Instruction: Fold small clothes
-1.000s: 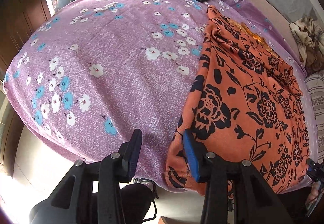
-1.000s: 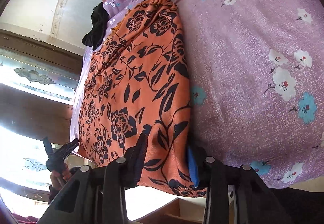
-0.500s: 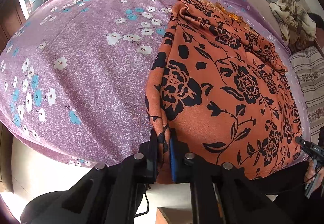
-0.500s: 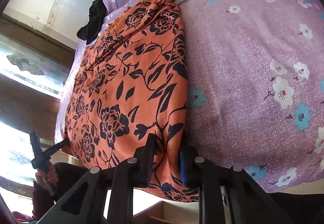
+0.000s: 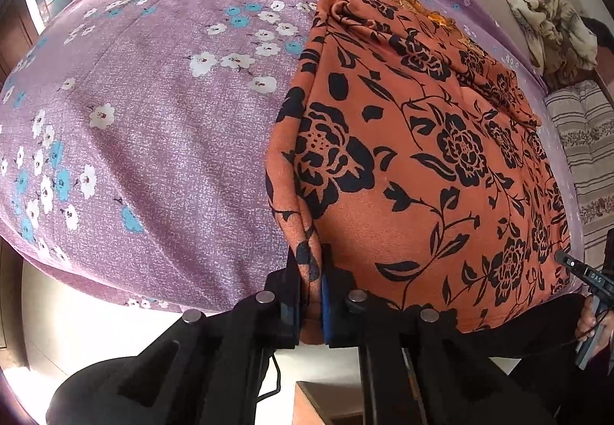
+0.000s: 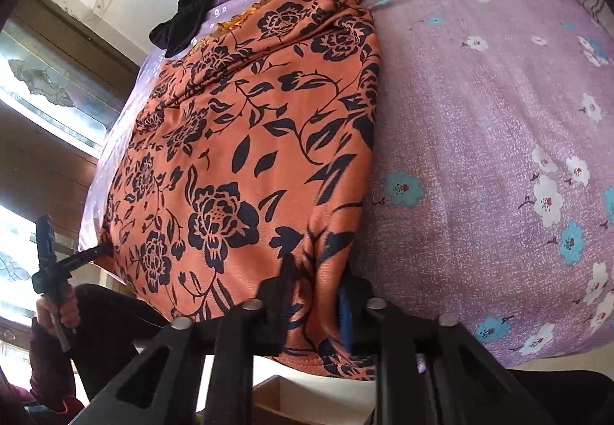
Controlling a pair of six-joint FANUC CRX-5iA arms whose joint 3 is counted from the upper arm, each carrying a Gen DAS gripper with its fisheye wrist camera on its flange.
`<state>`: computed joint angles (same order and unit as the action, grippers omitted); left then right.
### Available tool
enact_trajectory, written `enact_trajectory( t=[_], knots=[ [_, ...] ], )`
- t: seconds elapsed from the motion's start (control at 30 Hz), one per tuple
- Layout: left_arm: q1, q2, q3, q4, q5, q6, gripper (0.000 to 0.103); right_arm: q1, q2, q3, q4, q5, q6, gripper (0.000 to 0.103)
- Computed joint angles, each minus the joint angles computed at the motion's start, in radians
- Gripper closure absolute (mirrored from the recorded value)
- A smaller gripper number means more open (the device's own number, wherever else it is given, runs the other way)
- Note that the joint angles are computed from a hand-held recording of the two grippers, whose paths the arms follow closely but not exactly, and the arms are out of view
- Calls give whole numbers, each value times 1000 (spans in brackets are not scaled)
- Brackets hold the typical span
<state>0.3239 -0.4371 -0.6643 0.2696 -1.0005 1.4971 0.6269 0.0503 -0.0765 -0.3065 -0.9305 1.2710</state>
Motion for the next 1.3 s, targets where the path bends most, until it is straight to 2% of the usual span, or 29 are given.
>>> enact_trajectory(
  t=[0.13,0.27,0.37,0.47,0.6,0.7,0.73,0.8,0.83,0.87,0.9,0.93,0.97,1.0,1.03,1.07,1.1,1.13,1.2,1.23,1.27,1.3],
  knots=[
    [60,-22,-36,187,4,-157,95,-41,-9,35,-83,-12,33,95],
    [91,0,2,327,16,-261,95,-107,-12,105,-214,-16,111,95],
    [82,86,93,389,52,-288,95,-136,21,185,-256,-1,124,95],
    [51,226,235,410,96,-292,95,-166,102,312,-287,20,132,95],
    [-15,473,526,307,145,-151,95,-185,287,550,-254,71,68,95],
    [-36,671,733,233,146,-7,93,-183,461,739,-168,140,-98,94],
    [-43,727,789,191,151,56,92,-184,524,802,-136,146,-178,91],
    [-55,821,872,120,146,170,88,-212,629,902,-184,147,-276,85],
    [-56,857,893,109,135,205,83,-225,670,938,-218,133,-306,72],
    [-57,872,887,102,148,235,82,-239,697,956,-237,120,-328,64],
    [-59,866,856,95,188,261,82,-242,699,932,-237,130,-344,45],
    [-59,843,800,116,255,258,82,-241,678,869,-234,175,-335,38],
    [-57,812,731,163,330,233,82,-233,661,814,-183,218,-358,38],
    [-59,772,670,177,399,253,82,-224,664,801,-110,214,-421,38],
    [-65,724,619,138,467,325,76,-227,675,823,-88,180,-443,38],
    [-75,675,589,47,520,437,64,-231,667,821,-105,186,-413,38],
    [-91,630,581,-83,545,568,57,-221,647,792,-70,223,-411,38],
    [-110,591,587,-214,547,685,49,-202,625,756,-1,265,-429,38],
    [-164,528,616,-436,493,873,42,-171,596,725,69,306,-394,38],
    [-190,517,638,-488,437,903,33,-155,591,726,95,301,-370,38],
    [-212,513,653,-492,384,881,30,-141,589,732,111,287,-340,38],
    [-225,506,644,-467,371,837,30,-129,594,750,107,263,-303,38]
  ],
)
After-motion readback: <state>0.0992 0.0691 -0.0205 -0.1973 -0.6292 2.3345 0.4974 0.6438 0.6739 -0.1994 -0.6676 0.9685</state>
